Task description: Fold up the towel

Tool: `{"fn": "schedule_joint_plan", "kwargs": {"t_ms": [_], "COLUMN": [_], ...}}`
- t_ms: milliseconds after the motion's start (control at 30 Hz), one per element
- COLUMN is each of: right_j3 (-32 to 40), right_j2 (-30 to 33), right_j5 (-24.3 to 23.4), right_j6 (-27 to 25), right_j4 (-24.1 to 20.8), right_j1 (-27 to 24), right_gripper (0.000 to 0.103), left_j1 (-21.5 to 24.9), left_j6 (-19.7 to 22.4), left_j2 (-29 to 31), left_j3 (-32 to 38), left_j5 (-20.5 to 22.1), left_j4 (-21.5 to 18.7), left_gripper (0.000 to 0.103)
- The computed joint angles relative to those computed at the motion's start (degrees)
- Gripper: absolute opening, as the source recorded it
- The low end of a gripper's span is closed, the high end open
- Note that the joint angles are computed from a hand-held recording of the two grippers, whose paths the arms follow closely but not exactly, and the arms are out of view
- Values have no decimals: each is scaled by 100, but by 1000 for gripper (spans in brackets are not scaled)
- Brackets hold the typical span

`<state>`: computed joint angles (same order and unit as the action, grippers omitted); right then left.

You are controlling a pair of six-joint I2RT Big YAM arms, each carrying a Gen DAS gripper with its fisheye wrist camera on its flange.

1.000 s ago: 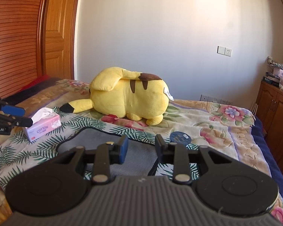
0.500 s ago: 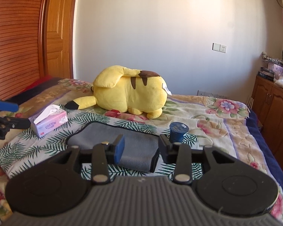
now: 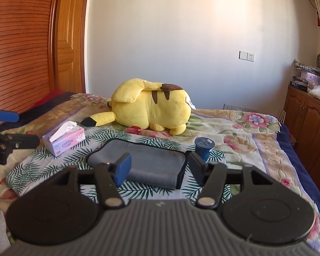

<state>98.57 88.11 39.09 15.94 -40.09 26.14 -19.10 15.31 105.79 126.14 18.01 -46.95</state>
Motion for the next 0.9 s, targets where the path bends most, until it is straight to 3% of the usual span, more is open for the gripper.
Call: {"fn": "schedule_joint_plan", "kwargs": {"t_ms": [133, 200, 333, 400, 900], "right_j3": [-75, -127, -202, -221, -457], "right_j2": [-50, -84, -154, -164, -265], "right_j5": [118, 255, 286, 376, 585], "right_j6": [13, -41, 16, -30, 263], "right_j4": [5, 45, 98, 120, 118], "right_j1": [76, 121, 155, 178, 437], "right_gripper": [73, 85, 91, 102, 103], "left_j1": [15, 18, 30, 31, 14], "left_j6": [21, -5, -8, -3, -21], "left_j2": [-108, -124, -231, -330, -908], "left_j3": [-132, -148, -304, -478, -1465], "left_j5": [16, 5, 14, 2, -84], "left_j4": [26, 20, 69, 197, 520], "left_gripper": [87, 87, 87, 87, 87]}}
